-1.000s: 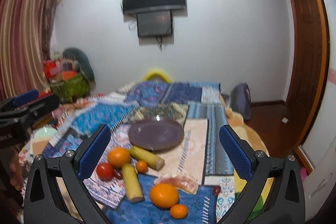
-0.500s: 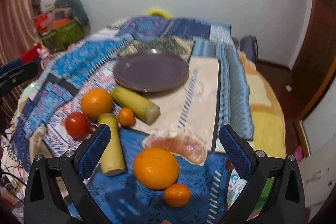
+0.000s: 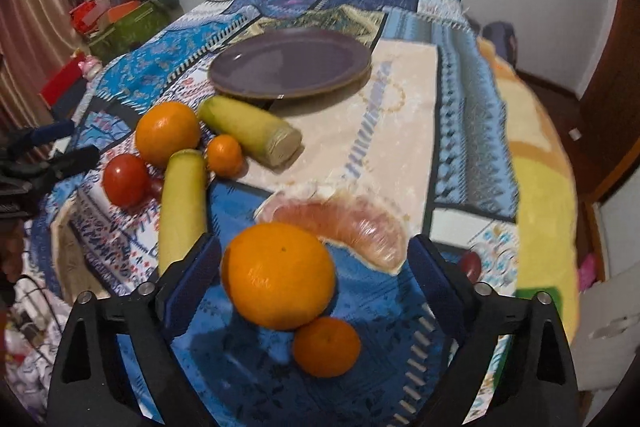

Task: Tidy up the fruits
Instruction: 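Grasp the red tomato with the left gripper while the right gripper grasps the large orange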

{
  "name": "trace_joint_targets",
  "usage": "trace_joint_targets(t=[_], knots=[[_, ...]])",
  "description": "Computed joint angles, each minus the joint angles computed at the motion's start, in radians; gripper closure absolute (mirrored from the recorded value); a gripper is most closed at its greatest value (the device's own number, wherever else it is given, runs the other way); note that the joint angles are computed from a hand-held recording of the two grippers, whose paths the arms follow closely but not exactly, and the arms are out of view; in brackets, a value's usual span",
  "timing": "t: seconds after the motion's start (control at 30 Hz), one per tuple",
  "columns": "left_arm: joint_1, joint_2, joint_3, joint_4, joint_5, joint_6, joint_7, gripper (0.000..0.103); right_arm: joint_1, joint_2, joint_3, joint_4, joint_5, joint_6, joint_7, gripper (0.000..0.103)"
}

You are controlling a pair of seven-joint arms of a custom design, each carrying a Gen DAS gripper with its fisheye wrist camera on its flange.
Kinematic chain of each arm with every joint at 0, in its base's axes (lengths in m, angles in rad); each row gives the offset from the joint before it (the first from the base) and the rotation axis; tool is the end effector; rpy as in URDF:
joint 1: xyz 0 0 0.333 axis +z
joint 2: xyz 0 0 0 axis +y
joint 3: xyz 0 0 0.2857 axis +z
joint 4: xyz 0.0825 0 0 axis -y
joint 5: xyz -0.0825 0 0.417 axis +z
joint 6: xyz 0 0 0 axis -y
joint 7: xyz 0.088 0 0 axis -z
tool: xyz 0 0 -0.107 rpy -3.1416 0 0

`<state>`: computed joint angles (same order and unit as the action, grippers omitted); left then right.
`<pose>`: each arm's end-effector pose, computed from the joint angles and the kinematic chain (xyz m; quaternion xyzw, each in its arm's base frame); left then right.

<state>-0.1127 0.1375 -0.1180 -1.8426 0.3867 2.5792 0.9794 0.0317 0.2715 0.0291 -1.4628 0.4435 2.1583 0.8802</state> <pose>0.6501 -0.1563 0.4752 -0.7026 0.6344 -0.2202 0.2353 0.7036 0.0578 0.5424 -0.8413 0.4547 -0.0884 0.2786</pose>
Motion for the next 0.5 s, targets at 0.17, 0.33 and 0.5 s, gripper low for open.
trace_joint_targets(t=[0.17, 0.33, 0.5], knots=[[0.001, 0.017, -0.004, 0.005, -0.030, -0.002, 0.036, 0.000, 0.000, -0.011, 0.005, -0.018, 0.001, -0.036, -0.045, 0.024], [0.006, 0.040, -0.005, 0.021, -0.081, -0.010, 0.074, 0.000, 0.005, 0.014, 0.005, 0.010, -0.006, -0.093, -0.057, 0.032], [0.009, 0.058, -0.009, 0.030, -0.130, 0.004, 0.118, 0.004, 0.006, 0.043, 0.004, 0.037, -0.015, -0.113, -0.034, 0.039]])
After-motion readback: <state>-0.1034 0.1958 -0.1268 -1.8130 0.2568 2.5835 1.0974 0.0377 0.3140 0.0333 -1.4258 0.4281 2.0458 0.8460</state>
